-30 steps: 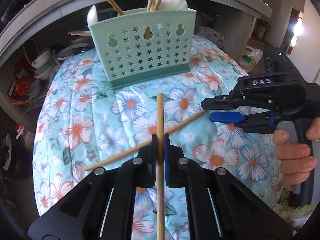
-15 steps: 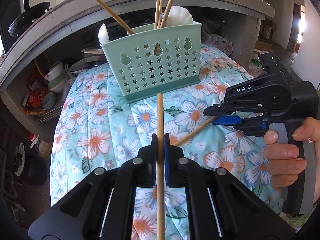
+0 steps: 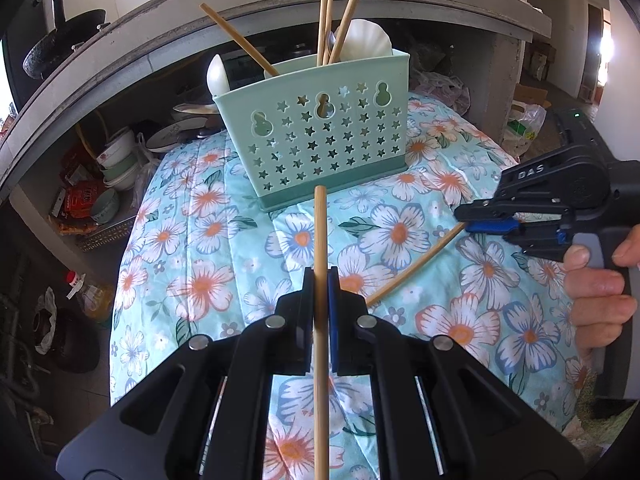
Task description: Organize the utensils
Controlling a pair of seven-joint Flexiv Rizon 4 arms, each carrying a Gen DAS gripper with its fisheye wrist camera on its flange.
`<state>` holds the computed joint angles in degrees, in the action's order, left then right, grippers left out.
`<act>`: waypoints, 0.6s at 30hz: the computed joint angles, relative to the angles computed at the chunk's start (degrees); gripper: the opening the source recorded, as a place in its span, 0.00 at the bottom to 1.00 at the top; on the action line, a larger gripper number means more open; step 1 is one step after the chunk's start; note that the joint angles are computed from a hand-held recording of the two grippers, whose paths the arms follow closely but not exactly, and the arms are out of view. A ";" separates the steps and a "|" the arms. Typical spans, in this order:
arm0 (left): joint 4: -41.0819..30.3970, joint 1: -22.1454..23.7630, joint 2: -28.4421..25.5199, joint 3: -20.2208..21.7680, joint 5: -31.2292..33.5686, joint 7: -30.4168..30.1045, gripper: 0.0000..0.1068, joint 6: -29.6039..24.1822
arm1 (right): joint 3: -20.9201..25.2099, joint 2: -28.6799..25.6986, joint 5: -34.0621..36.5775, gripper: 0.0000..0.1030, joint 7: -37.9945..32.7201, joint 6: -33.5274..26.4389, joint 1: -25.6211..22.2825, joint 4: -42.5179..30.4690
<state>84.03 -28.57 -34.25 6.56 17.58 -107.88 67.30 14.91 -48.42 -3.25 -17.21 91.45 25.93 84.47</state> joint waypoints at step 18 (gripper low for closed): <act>7.87 9.55 1.04 -4.92 -15.75 2.39 0.05 3.77 | -17.66 15.61 -4.34 0.08 -4.73 11.60 10.82 18.54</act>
